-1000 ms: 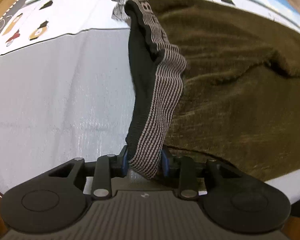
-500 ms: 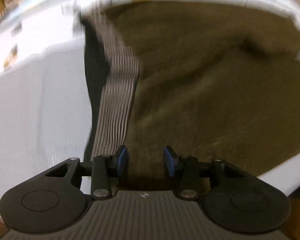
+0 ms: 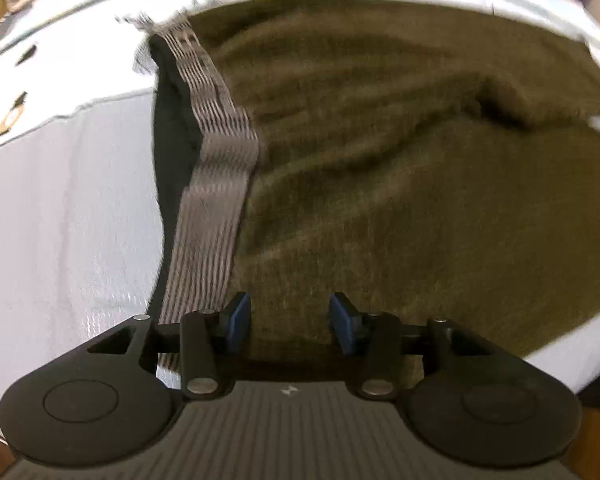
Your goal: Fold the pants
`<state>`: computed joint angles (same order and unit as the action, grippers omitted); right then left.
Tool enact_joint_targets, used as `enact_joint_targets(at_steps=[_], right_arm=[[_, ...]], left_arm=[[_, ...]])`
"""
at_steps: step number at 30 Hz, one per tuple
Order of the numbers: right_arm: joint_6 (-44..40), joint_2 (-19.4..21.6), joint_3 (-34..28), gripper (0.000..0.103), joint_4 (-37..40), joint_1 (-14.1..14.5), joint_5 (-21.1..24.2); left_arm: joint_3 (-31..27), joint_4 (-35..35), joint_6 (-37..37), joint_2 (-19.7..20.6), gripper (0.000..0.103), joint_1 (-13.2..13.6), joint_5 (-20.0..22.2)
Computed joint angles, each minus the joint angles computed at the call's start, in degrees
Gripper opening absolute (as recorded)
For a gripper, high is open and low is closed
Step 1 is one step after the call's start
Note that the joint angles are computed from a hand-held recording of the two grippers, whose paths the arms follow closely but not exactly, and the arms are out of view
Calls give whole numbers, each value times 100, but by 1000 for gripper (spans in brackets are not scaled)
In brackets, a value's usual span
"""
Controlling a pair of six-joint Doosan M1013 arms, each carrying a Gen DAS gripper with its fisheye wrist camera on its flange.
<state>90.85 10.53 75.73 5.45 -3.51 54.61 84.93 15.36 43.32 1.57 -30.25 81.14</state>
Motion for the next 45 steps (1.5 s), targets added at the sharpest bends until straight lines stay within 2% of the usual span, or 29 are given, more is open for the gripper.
enact_joint_targets(at_steps=[6, 8, 10, 13, 18, 20, 22, 26, 30, 34, 37, 40, 45], right_arm=[[-105, -11, 18, 42, -56, 49, -102], [-96, -10, 16, 42, -90, 67, -134], [-81, -20, 25, 42, -127, 88, -213], [-53, -40, 53, 42, -131, 112, -376], [-96, -37, 48, 41, 115, 141, -556], [-282, -72, 103, 41, 213, 168, -780], [-531, -115, 180, 41, 322, 199, -1080], [-639, -143, 239, 41, 377, 263, -1497], [-544, -121, 229, 42, 246, 347, -1790], [-477, -34, 111, 49, -104, 492, -1734], [-660, 28, 29, 53, -35, 570, -1681], [-1037, 69, -23, 57, 224, 613, -1689], [-1430, 172, -171, 58, 483, 664, -1503]], left_arm=[[107, 457, -555, -184, 51, -69, -324], [132, 662, -651, -196, 61, -125, -363], [135, 984, -735, -184, 65, -191, -436], [140, 1410, -1103, -189, 83, -300, -476], [117, 1840, -1476, -165, 84, -355, -439], [106, 1914, -1510, -142, 84, -351, -444], [128, 1880, -1490, -169, 84, -310, -670], [61, 2496, -1854, -67, 84, -396, -514], [-67, 2787, -2144, 55, 84, -380, -452], [-154, 2979, -2156, 137, 84, -323, -646], [-288, 3314, -1994, 345, 84, -321, -510], [-353, 3291, -1959, 478, 84, -198, -797], [-483, 3357, -1799, 744, 84, 16, -1188]])
